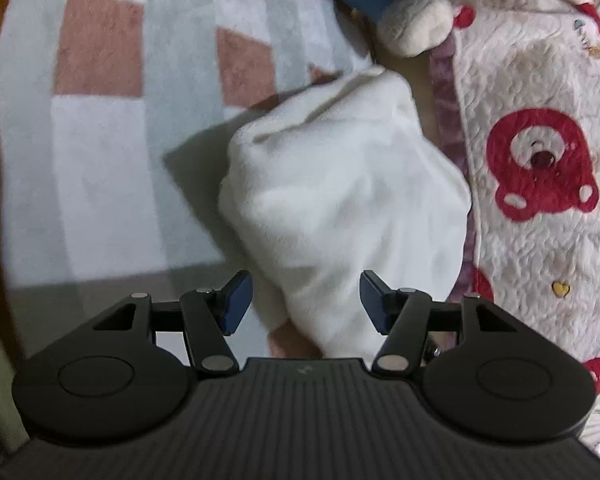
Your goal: Fold clothes
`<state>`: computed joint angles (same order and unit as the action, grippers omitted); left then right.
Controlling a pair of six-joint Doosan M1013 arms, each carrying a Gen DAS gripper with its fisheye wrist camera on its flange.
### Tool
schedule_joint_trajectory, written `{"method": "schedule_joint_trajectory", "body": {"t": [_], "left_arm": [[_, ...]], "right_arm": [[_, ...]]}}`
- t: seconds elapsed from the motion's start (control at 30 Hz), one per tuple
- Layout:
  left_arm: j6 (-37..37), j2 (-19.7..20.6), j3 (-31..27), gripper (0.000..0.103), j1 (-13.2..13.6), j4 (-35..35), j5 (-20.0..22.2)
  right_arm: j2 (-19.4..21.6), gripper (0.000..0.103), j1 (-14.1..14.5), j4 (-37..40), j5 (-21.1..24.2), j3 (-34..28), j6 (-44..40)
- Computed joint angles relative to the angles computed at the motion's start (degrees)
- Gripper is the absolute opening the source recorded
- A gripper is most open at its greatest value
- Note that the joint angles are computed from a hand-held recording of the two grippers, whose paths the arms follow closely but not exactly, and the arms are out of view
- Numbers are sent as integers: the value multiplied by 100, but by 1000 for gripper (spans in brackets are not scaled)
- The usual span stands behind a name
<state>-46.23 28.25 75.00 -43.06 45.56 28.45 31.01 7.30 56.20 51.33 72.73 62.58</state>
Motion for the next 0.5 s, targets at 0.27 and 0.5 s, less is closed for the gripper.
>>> {"method": "schedule_joint_trajectory", "body": {"t": [0.27,0.5], "left_arm": [[191,81,-189,60,-25,256,260],[-2173,-117,334,75,15,1510,-1031]], "right_arm": [[-51,54,-35,795,401,-3,1843],[-502,53,-251,2632,108,1056,3056]]}}
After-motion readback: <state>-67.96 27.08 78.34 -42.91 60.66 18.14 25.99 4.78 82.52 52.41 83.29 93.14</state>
